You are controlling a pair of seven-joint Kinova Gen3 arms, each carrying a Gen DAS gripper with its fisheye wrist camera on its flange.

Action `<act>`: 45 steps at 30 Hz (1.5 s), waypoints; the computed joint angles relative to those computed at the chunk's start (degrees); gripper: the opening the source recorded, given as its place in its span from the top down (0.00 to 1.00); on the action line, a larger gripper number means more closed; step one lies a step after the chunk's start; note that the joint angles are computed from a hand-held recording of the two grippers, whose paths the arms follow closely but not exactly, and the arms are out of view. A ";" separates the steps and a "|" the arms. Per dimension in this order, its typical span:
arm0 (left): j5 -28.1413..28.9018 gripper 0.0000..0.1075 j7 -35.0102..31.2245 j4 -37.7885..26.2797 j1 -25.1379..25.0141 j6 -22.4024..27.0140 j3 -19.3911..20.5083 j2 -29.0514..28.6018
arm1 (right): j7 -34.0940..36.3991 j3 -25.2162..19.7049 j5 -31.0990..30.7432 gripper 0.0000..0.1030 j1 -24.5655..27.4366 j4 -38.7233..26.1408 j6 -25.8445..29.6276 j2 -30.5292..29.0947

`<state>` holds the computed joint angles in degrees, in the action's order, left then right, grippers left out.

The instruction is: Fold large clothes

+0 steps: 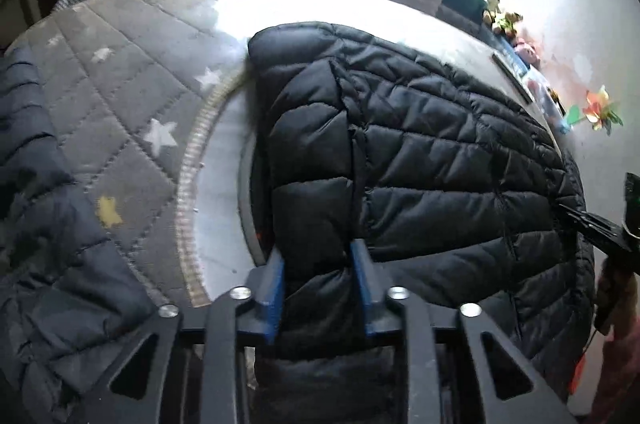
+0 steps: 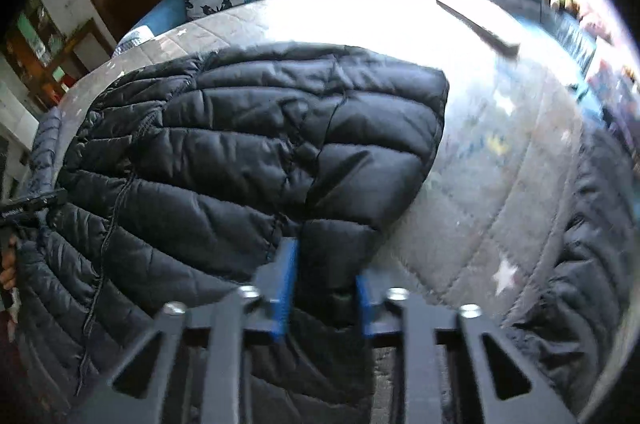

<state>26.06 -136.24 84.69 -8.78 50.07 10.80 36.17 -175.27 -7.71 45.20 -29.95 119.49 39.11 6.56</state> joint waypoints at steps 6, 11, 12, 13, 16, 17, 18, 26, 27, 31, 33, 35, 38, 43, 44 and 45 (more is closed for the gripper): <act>10.60 0.82 -7.98 6.20 -1.18 -4.83 -3.29 -6.72 | -2.82 -10.33 7.82 0.86 2.92 -5.61 8.94 0.14; 16.41 0.83 -9.58 2.12 -0.94 1.07 -8.97 -7.64 | -5.51 -8.38 14.25 0.86 1.96 -9.22 6.38 1.87; 16.57 0.83 -8.89 0.87 -2.44 1.55 -7.73 -7.22 | -5.34 -7.90 14.98 0.86 2.05 -10.32 5.87 2.69; 15.84 0.83 -8.11 -0.01 -3.77 1.11 -6.10 -6.90 | -5.54 -6.63 16.41 0.86 1.76 -10.87 4.49 3.31; 11.46 0.83 -3.63 -3.98 -3.92 -2.27 -4.95 -5.30 | -6.23 -0.37 19.04 0.86 -0.97 -13.31 1.76 6.68; 9.63 0.83 -2.57 -6.64 -3.23 -1.99 -5.33 -3.72 | -5.24 0.61 18.58 0.86 -0.47 -13.94 0.48 7.41; 8.10 0.83 -0.57 -9.29 -1.72 -1.41 -6.67 -1.62 | -3.32 0.53 17.20 0.86 1.09 -15.23 -0.73 8.76; 1.34 0.64 6.90 -18.85 2.54 4.62 -13.10 6.58 | 12.27 -4.80 1.91 0.71 11.61 -21.62 -0.70 16.36; 1.41 0.64 6.77 -18.58 2.03 4.62 -12.83 6.14 | 13.18 -3.86 1.10 0.70 10.24 -21.25 0.55 15.10; 4.20 0.63 1.47 -12.93 1.68 1.14 -13.19 0.15 | 17.36 -2.27 -0.98 0.69 4.26 -21.25 7.04 10.92; 5.95 0.52 -3.10 -8.50 0.99 0.33 -12.45 -3.91 | 17.68 -4.46 -1.08 0.60 2.71 -19.19 8.04 8.10; 6.78 0.42 -7.76 -3.23 -2.27 0.04 -8.14 -8.17 | 20.41 -6.79 -3.64 0.47 1.96 -18.00 7.78 6.42; 5.50 0.42 -14.75 4.73 -8.68 0.97 -0.30 -13.80 | 22.05 -9.39 -4.86 0.45 -1.53 -15.44 7.29 5.25; 6.63 0.42 -26.40 17.90 -15.90 2.53 7.22 -20.32 | 23.75 -12.70 -5.74 0.45 -7.59 -12.21 4.41 5.40; 6.41 0.42 -28.73 20.55 -17.09 2.91 8.46 -21.76 | 22.94 -13.03 -5.26 0.45 -8.89 -11.92 3.87 5.73; 7.12 0.42 -31.06 22.98 -19.33 2.36 10.65 -22.60 | 21.42 -13.12 -4.35 0.45 -11.03 -11.02 3.73 5.80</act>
